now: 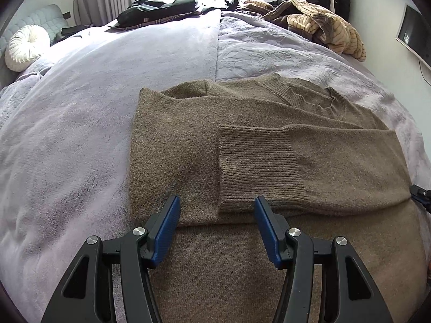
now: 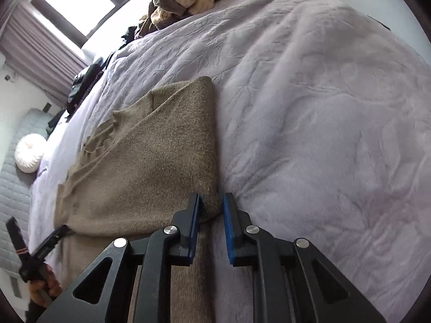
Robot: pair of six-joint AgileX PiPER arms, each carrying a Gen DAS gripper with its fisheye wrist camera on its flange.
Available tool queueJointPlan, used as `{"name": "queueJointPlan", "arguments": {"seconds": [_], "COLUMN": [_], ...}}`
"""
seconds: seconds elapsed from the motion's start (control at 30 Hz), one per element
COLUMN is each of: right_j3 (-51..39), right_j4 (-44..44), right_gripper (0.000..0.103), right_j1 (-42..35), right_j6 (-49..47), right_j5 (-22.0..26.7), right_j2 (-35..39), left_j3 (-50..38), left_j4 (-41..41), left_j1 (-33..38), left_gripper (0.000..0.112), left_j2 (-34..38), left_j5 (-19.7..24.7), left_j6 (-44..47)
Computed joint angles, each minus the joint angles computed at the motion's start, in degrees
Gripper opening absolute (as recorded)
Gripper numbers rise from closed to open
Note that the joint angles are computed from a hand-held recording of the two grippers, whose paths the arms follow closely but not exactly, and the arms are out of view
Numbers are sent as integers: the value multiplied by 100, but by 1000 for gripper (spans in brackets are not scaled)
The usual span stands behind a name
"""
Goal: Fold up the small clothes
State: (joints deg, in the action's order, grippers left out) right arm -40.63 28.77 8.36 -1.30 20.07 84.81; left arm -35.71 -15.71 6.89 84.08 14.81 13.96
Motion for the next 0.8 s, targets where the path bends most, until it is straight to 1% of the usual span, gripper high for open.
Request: {"name": "queueJointPlan", "arguments": {"seconds": [0.1, 0.13, 0.2, 0.23, 0.33, 0.4, 0.63, 0.8], "right_j3": [106, 131, 190, 230, 279, 281, 379, 488], "right_j4": [-617, -510, -43, 140, 253, 180, 186, 290], "right_gripper": [17, 17, 18, 21, 22, 22, 22, 22], "right_j1": [47, -12, -190, -257, -274, -213, 49, 282], "right_j6": [724, 666, 255, 110, 64, 163, 352, 411], "right_j5": [117, 163, 244, 309, 417, 463, 501, 480], "right_j2": [-297, -367, -460, -534, -678, -753, -924, -1012], "left_j3": [6, 13, 25, 32, 65, 92, 225, 340], "left_j4": [147, 227, 480, 555, 558, 572, 856, 744], "left_j1": [-24, -39, -86, -102, -116, -129, -180, -133], "left_gripper": [59, 59, 59, 59, 59, 59, 59, 59], "left_j2": [-29, -47, -101, -130, -222, -271, -512, -844], "left_j5": [6, 14, 44, 65, 129, 169, 329, 571], "left_j6": [-200, -295, -568, -654, -702, -744, -1069, -937]}}
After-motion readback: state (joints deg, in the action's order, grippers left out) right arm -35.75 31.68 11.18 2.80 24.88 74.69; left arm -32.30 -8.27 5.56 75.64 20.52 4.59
